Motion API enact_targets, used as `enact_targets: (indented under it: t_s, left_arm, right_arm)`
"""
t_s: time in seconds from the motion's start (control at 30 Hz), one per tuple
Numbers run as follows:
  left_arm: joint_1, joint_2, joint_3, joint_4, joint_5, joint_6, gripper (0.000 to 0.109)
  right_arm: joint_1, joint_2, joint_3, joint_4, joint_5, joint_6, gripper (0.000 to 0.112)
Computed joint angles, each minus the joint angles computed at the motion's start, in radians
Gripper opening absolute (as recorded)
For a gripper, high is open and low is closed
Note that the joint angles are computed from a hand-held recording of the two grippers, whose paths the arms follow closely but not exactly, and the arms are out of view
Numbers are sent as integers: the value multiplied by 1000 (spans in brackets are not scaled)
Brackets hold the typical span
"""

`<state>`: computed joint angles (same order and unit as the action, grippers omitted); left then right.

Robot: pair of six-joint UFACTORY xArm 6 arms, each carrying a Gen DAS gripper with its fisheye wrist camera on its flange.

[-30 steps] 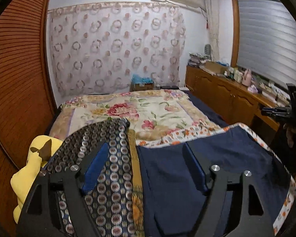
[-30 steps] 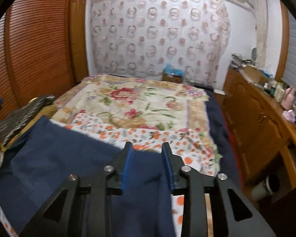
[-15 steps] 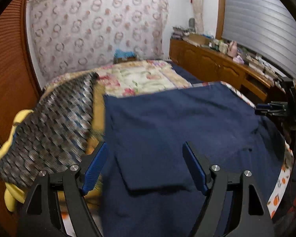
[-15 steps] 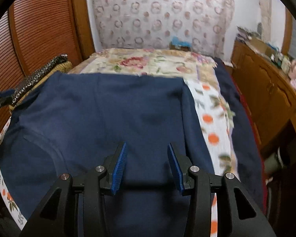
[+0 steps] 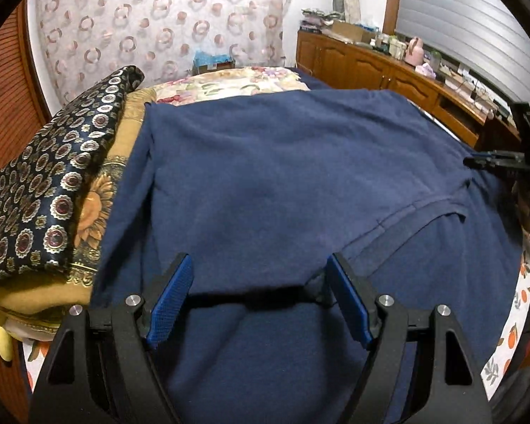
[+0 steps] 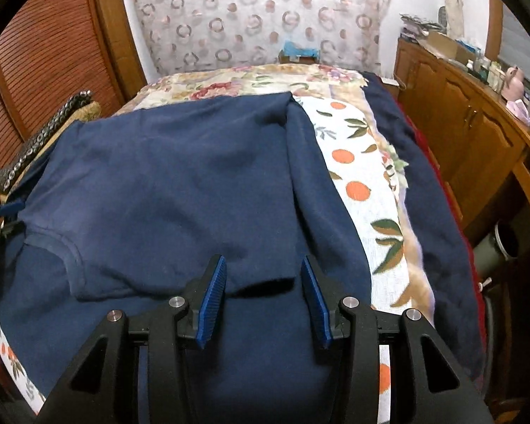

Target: Fold small clothes

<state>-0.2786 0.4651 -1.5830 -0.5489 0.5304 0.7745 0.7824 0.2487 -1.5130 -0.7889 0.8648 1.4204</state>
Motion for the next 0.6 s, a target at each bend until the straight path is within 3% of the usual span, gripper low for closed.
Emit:
enact_targets:
  t_s: [0.33,0.4,0.47,0.6]
  left_arm:
    - [-9,23,-22,50,4,-49,80]
    - [-16,36,-36,60,9,-61,82]
    - [-23,45,-45,84,19,-68,91]
    - [-31,45,-42,117,10,-85,93]
  right_arm:
    - [-6,94,-74,-45,2,16,47]
    - [-1,143,-117,-78,7,31,48]
    - [5,178,-162,-70,27,3,53]
    - [-1,226,-231,-47,50,-63,59]
